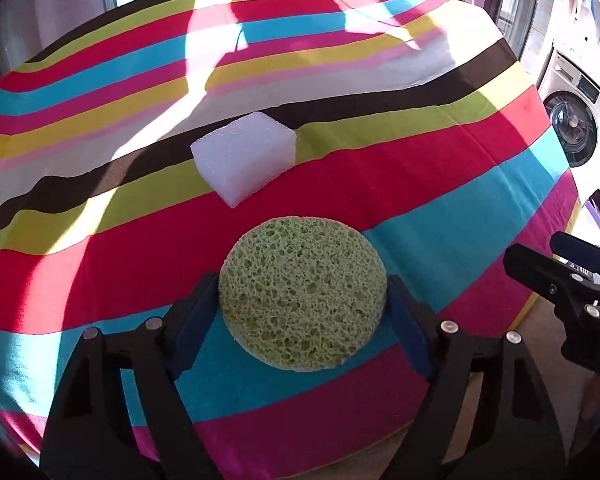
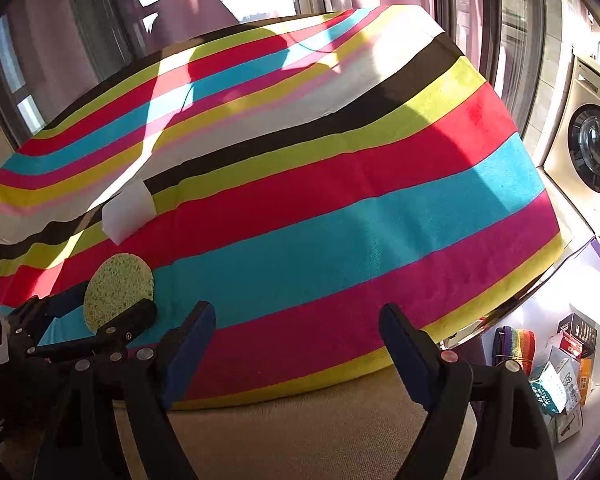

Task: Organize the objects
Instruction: 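Grasp the green round sponge with the left gripper while the right grasps the white foam block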

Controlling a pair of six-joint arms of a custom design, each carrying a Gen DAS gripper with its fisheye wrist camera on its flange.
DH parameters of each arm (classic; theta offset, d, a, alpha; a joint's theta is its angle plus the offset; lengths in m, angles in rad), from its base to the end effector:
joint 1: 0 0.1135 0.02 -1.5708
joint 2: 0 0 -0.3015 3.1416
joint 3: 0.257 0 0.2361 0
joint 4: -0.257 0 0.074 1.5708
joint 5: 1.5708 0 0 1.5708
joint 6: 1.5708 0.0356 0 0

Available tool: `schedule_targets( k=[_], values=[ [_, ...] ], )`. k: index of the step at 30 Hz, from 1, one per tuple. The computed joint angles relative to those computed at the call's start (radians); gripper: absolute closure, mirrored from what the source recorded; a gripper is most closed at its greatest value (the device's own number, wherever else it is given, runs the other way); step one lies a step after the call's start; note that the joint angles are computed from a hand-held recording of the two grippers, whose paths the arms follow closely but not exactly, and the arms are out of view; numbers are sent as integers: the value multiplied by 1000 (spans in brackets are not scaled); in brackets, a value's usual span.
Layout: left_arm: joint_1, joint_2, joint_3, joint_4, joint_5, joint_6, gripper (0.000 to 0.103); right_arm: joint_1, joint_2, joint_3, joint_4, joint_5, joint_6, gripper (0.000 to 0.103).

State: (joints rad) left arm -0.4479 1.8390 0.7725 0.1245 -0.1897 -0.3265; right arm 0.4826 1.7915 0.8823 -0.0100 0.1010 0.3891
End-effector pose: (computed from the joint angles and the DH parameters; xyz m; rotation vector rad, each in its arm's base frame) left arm 0.2975 -0.1355 0.1452 0.0742 2.4895 -0.0864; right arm 0.3028 0.1546 0.1774 -0.0742 2.4985 0.2419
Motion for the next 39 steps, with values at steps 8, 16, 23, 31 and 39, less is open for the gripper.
schedule_targets(
  k=[8, 16, 23, 31, 39],
  values=[
    [66, -48, -112, 147, -2, -106, 20, 35, 49, 61, 17, 34, -16, 18],
    [137, -100, -218, 277, -53, -230, 20, 104, 138, 175, 9, 52, -83, 18],
    [184, -117, -268, 338, -74, -291, 20, 153, 225, 288, 4, 58, -127, 18],
    [226, -163, -342, 409, -96, -345, 20, 174, 291, 378, 35, 16, -147, 18],
    [278, -153, -346, 410, -48, -353, 20, 197, 365, 493, 30, -29, -221, 17]
  ],
)
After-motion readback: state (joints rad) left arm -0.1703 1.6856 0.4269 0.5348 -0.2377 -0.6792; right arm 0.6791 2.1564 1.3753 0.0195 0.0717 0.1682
